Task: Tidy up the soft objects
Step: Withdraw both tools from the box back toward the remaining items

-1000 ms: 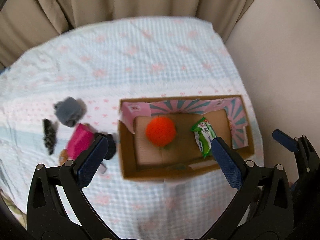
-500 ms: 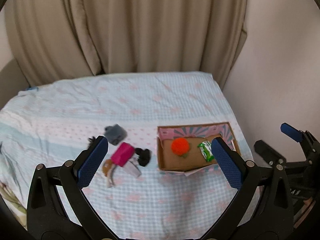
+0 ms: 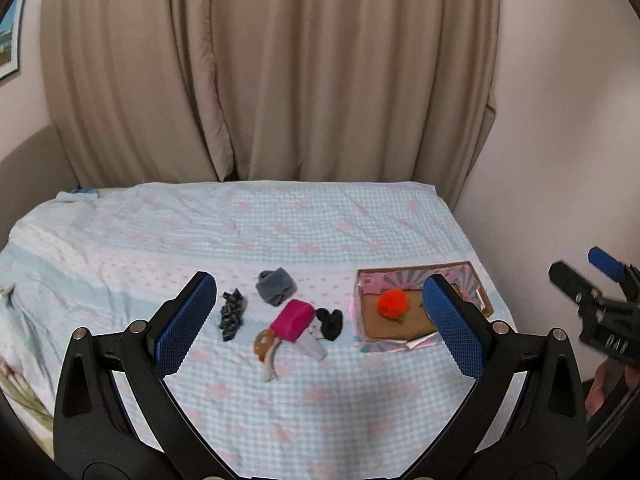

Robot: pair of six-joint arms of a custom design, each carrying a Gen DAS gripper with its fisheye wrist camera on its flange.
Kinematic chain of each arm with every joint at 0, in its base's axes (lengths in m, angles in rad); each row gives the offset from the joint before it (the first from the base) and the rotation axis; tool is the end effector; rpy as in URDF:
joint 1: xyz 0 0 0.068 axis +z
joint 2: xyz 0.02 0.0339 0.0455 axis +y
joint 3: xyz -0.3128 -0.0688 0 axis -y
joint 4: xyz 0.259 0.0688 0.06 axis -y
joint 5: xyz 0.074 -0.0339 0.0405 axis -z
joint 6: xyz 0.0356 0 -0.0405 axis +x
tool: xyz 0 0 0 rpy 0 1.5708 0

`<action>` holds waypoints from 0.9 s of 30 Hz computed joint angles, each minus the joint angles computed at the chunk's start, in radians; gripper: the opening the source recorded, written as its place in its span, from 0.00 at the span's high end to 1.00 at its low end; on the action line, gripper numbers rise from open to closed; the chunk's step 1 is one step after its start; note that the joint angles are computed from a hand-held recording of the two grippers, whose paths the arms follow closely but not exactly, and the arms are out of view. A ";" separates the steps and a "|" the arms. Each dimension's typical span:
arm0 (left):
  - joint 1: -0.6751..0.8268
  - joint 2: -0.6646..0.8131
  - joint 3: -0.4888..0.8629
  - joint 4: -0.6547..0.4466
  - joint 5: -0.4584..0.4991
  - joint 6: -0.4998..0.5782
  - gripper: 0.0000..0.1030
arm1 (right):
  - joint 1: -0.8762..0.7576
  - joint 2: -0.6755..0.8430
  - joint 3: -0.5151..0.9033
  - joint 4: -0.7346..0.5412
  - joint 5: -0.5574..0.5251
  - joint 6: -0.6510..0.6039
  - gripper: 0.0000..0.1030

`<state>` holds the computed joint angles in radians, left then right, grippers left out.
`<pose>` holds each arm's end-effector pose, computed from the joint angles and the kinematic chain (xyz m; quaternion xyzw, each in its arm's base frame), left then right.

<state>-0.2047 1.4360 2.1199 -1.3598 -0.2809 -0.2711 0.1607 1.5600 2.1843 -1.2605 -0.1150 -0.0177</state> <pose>0.2225 -0.0361 0.5659 -0.0902 0.8902 0.0217 0.4461 0.2754 0.0488 0.5614 -0.1052 0.8855 0.0833 0.4449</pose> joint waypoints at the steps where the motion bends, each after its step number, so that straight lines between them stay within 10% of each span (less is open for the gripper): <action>1: 0.037 -0.021 -0.020 0.005 0.034 0.026 0.00 | 0.032 -0.015 -0.012 0.007 0.036 0.029 0.00; 13: 0.917 -0.014 -0.119 -0.012 0.757 0.650 0.00 | 0.516 -0.037 -0.136 0.048 0.523 0.424 0.00; 27: 0.974 0.221 -0.336 0.299 0.793 0.814 0.00 | 0.709 0.236 -0.209 0.248 0.620 0.613 0.00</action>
